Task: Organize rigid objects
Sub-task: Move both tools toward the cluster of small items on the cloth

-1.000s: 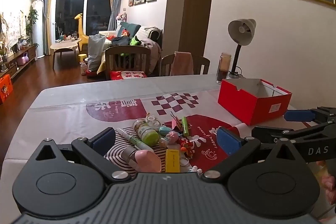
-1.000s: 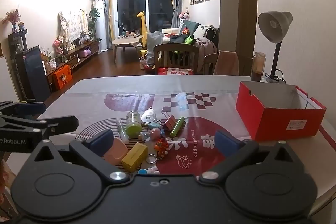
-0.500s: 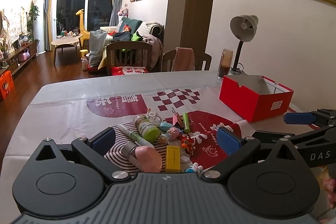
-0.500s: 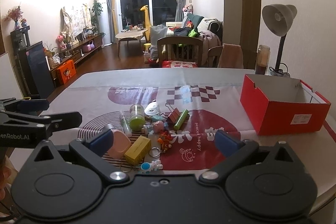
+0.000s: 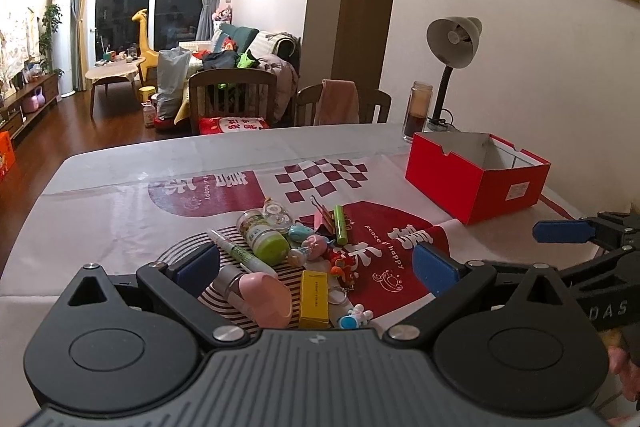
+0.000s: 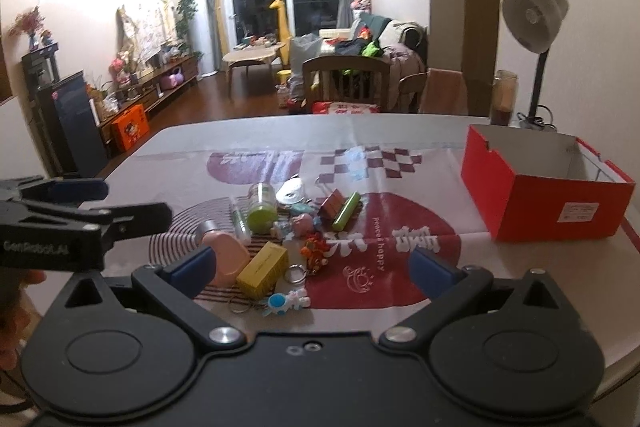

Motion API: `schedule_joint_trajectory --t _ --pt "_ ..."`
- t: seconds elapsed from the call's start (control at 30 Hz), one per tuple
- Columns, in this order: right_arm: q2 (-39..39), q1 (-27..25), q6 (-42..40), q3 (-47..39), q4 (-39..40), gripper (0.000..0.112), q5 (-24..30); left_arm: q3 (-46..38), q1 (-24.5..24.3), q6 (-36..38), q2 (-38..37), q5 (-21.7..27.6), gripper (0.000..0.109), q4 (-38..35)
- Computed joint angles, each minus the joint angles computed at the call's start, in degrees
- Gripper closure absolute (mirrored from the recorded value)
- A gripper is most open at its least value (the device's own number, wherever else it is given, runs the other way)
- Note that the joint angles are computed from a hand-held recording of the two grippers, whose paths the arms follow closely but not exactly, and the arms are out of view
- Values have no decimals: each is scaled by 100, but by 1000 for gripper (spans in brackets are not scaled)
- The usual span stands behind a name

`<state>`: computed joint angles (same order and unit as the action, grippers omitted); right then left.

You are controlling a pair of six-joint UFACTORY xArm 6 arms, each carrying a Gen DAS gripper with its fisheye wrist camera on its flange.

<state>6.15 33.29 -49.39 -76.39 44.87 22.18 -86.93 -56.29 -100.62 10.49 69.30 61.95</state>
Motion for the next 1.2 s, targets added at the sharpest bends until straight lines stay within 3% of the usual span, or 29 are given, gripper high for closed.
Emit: schedule_joint_trajectory --t 0.53,0.73,0.97,1.2 --pt "515 -67 -409 -637 -33 10 878 467 456 -126 -182 -675 6 -296" --pt "916 -21 -574 -944 -213 11 959 756 695 -361 -257 -820 6 -364" --pt "1439 110 -767 -1228 -649 16 1014 849 1011 24 19 -1229 6 -489" --pt "2119 158 -253 -1777 -1357 26 1088 761 1229 427 399 -1484 6 -774"
